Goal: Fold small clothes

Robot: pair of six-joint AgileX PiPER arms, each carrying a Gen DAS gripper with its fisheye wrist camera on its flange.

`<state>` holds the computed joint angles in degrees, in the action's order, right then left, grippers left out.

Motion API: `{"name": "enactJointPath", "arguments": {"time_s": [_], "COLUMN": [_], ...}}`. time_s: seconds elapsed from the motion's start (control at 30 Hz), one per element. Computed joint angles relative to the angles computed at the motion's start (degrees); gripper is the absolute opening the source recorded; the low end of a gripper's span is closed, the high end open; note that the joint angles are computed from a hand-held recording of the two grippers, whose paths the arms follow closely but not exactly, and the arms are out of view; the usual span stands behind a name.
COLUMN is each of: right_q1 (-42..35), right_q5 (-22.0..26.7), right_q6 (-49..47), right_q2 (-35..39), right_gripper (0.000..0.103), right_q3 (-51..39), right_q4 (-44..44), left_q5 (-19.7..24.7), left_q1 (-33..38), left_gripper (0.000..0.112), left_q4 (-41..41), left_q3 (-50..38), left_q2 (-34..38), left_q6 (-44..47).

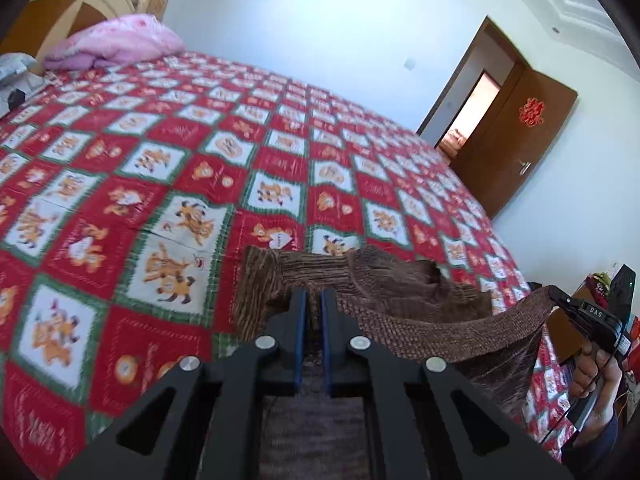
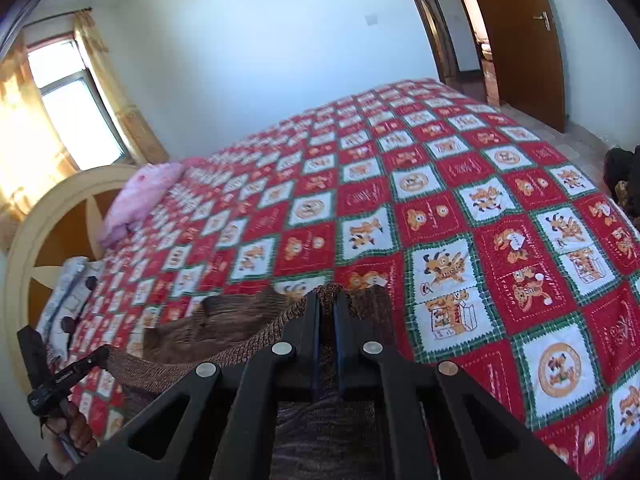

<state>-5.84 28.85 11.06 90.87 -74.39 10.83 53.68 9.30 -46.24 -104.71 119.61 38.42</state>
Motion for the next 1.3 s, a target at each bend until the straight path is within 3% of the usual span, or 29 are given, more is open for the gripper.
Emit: {"name": "enactJointPath", "arguments": {"time_s": [0.17,0.23,0.37,0.43,0.47,0.5,0.53,0.6,0.77,0.83,0.87,1.03,1.1,1.17,1.23,1.3], "right_q1": [1.68,1.62,1.23,1.30,1.16,0.38,-0.29,-1.87,0.25,2.44,3.96,12.29,15.28,16.28,15.48,15.40], "right_q5": [1.96,5.31,5.08,3.42,2.77,1.50,-0.07,-3.29,-6.87,-6.74,-6.75,-0.26,3.63,5.37,6.02,6.44], "right_q6": [8.71,6.58,7.81,13.77,15.87,17.82,17.54,12.99,14.23,13.55,14.30,3.10,5.14,4.39,-1.96,-3.44], "right_q2": [12.60,18.13,22.91,22.39,21.95,20.61,19.43,16.03,8.55,6.83,6.03,10.01,13.98,17.27,20.35,22.82], "right_gripper": [0.005,0.005,0.008,0.027,0.052,0.064,0.064,0.064,0.064,0.063,0.063,0.061,0.045,0.043,0.044,0.044], "right_q3": [-10.10,-15.91,-19.28,-17.16,-16.09,-13.67,-11.63,-6.52,2.59,3.68,3.94,-3.58,-8.51,-12.44,-16.23,-19.24], "right_q4": [-10.89,-9.35,-9.64,-15.19,-16.96,-18.00,-16.74,-10.89,-16.71,-18.73,-20.71,-17.67,-22.03,-21.51,-12.76,-9.53], "left_q5": [-0.63,0.03,0.54,1.34,1.75,0.98,-0.87,-5.49,-14.01,-15.94,-16.61,-23.75,-24.35,-23.84,-21.75,-19.95], "left_q1": [-3.66,-4.49,-5.26,-4.93,-4.43,-3.72,-3.03,-2.09,-0.30,-0.69,-1.28,-4.48,-4.06,-3.13,-1.89,-0.57], "left_gripper": [0.008,0.008,0.011,0.013,0.018,0.024,0.029,0.049,0.050,0.056,0.065,0.066,0.066,0.067,0.069,0.069], "left_q4": [8.82,10.97,13.70,13.81,12.97,11.39,9.99,8.75,6.18,6.06,8.13,16.12,14.10,10.45,7.75,3.93], "left_q3": [-10.44,-14.38,-19.33,-20.86,-21.13,-20.14,-17.65,-11.65,4.71,9.72,11.36,17.17,18.37,18.68,17.84,17.42], "left_q2": [8.99,11.92,15.79,16.66,16.64,15.94,14.40,10.66,0.48,-2.07,-2.69,-3.26,-3.80,-3.60,-2.47,-1.91], "left_q6": [-7.85,-9.99,-13.39,-14.65,-14.74,-14.31,-13.34,-11.82,-3.55,0.14,-0.15,-3.64,-1.73,1.29,2.52,4.69]}}
